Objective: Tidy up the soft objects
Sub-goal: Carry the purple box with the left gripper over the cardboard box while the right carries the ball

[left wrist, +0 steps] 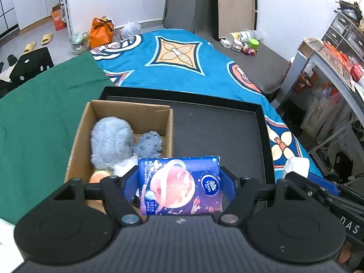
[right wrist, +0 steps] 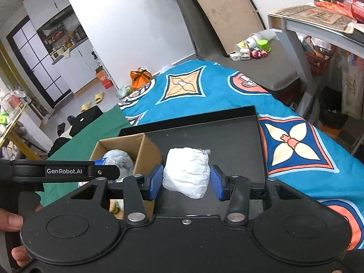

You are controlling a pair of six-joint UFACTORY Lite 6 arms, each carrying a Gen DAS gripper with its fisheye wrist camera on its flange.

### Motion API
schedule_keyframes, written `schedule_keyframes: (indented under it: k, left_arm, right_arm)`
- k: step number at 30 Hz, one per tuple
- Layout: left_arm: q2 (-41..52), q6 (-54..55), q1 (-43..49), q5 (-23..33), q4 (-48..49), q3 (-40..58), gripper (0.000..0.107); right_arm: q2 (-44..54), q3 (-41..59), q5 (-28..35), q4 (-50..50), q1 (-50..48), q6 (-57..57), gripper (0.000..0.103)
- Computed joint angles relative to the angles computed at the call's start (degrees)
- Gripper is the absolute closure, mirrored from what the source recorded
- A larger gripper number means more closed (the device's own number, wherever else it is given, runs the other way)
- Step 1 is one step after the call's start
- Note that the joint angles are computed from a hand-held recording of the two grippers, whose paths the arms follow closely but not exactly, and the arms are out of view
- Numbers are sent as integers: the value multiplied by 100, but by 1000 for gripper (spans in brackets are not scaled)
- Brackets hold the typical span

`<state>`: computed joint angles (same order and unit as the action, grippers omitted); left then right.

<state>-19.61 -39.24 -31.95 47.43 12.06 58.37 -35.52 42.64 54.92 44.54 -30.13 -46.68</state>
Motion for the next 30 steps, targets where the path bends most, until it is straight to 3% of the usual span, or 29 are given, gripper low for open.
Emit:
schedule_keyframes:
  k: [13, 30]
  left_arm:
    - [-838, 1624, 1624, 88, -997, -502, 36]
    - [-527, 3986, 3464, -216, -2717, -993, 35]
  right_arm:
    - [-256, 69, -881, -1000, 2039, 1800, 58]
    - [362, 360, -1694, -2809, 4169, 4103, 58]
